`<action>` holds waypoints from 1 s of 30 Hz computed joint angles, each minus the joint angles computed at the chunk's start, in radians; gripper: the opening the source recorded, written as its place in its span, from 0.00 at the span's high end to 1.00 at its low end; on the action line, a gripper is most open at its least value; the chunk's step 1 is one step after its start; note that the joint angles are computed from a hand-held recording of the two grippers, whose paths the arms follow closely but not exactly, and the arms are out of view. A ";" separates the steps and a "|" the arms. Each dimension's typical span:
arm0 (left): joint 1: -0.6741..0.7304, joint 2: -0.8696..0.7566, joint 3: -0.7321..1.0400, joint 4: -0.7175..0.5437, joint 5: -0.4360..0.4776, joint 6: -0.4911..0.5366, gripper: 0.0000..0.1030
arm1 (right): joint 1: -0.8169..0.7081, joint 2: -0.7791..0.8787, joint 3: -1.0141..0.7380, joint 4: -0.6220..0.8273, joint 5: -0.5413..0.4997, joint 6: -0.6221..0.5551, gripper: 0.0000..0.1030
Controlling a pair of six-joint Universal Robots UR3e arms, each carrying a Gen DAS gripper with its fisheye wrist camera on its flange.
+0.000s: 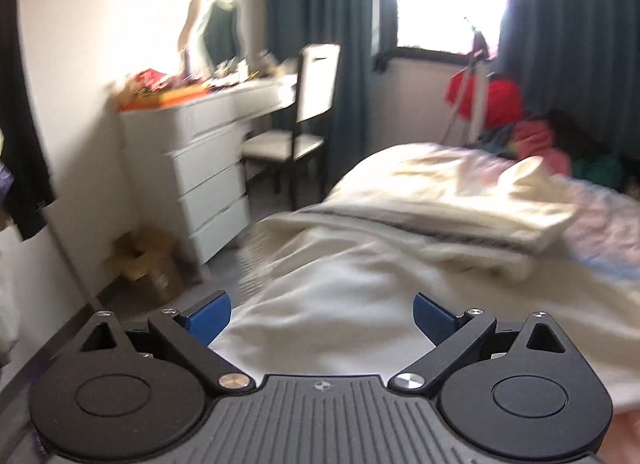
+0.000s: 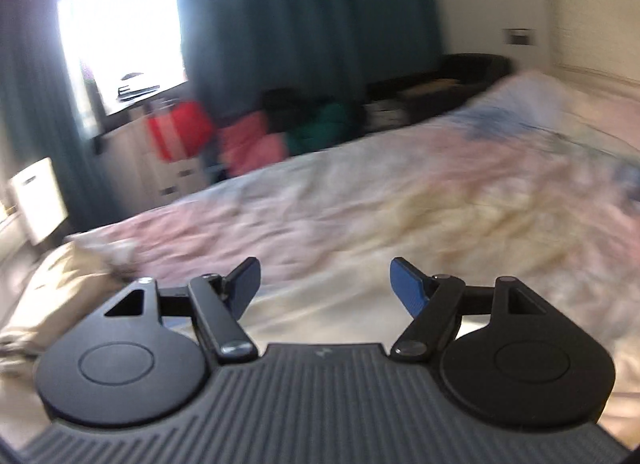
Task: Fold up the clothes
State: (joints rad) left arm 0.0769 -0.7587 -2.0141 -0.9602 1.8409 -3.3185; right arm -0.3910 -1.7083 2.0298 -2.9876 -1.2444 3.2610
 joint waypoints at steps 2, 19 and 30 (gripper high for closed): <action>-0.167 -0.139 0.055 0.101 0.063 -0.097 0.02 | 0.117 0.051 -0.087 0.033 -0.034 0.047 0.28; -0.520 -0.856 0.062 0.645 0.178 -0.203 0.01 | 0.632 0.801 -0.389 -0.287 -0.351 -0.072 0.15; -0.511 -0.947 0.075 0.671 0.124 -0.139 0.01 | 0.613 0.841 -0.363 -0.387 -0.316 -0.051 0.09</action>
State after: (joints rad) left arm -0.4342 -1.7058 -1.9387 -0.2895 1.9645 -3.4571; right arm 0.2222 -0.8675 1.6664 -3.3743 -1.5605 3.2102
